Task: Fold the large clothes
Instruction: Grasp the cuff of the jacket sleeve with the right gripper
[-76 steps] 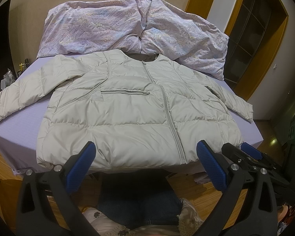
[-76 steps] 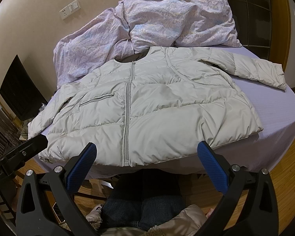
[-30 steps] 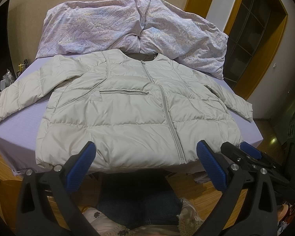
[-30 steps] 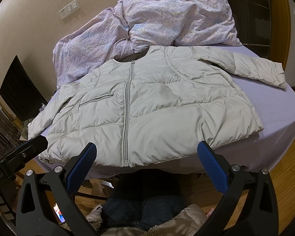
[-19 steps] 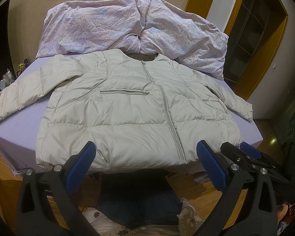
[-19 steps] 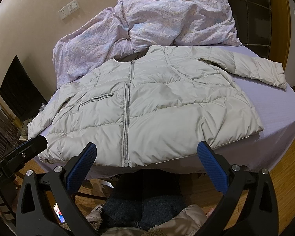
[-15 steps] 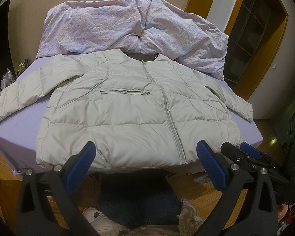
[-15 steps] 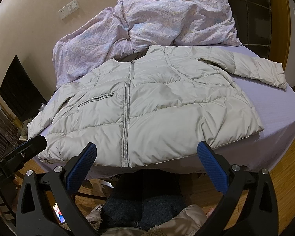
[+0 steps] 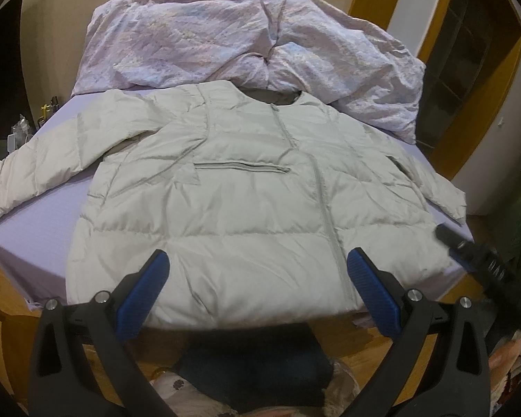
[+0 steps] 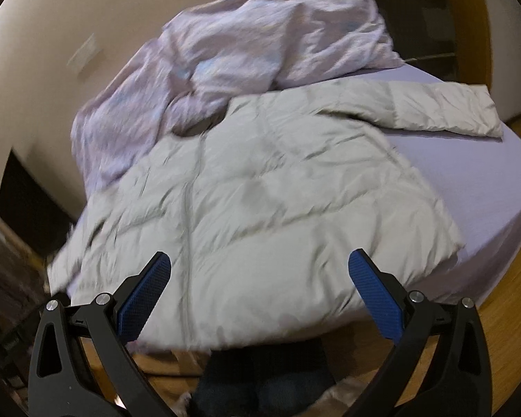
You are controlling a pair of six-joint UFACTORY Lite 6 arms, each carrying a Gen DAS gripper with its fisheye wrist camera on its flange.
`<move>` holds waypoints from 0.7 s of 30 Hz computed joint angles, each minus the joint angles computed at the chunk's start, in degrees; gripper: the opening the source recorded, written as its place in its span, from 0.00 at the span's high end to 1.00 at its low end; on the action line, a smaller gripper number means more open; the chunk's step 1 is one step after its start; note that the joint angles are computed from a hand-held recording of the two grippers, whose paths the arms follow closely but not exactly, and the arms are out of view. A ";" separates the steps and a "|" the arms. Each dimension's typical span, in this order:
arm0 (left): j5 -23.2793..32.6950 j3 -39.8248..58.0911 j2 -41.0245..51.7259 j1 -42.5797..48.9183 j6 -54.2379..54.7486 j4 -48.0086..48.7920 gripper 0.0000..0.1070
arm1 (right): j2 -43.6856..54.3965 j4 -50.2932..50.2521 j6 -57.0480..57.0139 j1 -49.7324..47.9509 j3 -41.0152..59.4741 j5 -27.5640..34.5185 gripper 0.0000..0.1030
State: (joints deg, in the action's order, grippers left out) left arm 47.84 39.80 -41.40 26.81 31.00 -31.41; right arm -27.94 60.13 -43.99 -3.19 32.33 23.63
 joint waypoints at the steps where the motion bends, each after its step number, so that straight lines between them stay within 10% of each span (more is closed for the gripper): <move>1: -1.01 0.32 1.43 -0.04 0.38 -0.18 0.06 | 3.01 4.83 -5.20 -3.76 1.34 1.52 0.01; 12: -9.92 9.65 22.91 0.18 8.21 -5.84 0.06 | 43.97 10.22 -3.82 -29.41 33.00 9.12 0.02; 21: -19.00 21.00 37.74 -4.33 -3.67 6.66 0.06 | 70.02 2.31 20.23 -35.18 63.21 12.07 0.34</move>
